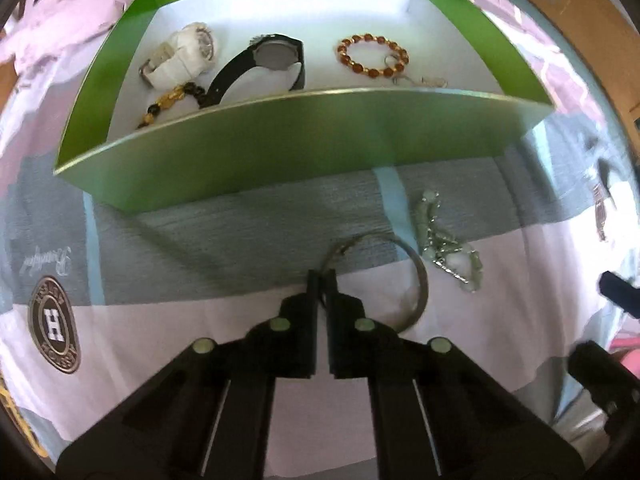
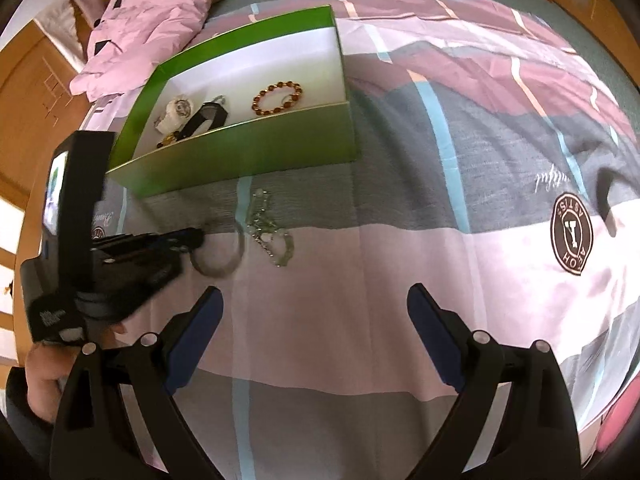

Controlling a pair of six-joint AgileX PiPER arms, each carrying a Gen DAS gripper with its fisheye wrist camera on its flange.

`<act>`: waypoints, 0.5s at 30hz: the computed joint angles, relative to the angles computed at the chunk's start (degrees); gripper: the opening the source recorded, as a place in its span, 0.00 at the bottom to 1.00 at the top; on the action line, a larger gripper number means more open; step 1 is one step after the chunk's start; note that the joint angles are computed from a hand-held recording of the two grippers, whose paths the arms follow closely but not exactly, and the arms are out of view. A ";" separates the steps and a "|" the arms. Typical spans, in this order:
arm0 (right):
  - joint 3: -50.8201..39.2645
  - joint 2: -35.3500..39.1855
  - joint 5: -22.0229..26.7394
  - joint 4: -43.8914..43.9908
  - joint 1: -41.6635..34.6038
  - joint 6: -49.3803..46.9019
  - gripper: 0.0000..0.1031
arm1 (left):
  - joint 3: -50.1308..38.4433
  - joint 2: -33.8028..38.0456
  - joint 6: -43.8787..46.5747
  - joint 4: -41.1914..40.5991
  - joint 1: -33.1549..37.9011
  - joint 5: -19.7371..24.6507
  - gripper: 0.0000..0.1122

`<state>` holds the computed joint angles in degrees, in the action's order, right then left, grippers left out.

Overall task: Organize jewelry
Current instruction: 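Grasp the silver bangle rim with the left tool, then grasp the silver charm chain with the right tool while the left tool holds the bangle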

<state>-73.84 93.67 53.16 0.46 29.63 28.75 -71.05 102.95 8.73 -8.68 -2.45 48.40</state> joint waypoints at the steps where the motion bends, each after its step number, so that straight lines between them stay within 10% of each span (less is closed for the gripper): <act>1: 0.01 0.12 0.03 0.33 -0.36 -0.08 0.90 | 0.08 -0.35 0.38 0.48 0.04 0.23 0.03; 15: -3.03 4.57 -1.24 -1.69 1.40 0.86 0.90 | 9.06 -9.73 13.44 -6.45 16.05 2.62 0.03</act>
<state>-76.87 98.24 51.93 -1.22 31.03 29.61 -61.99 93.23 22.17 -15.12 13.60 51.02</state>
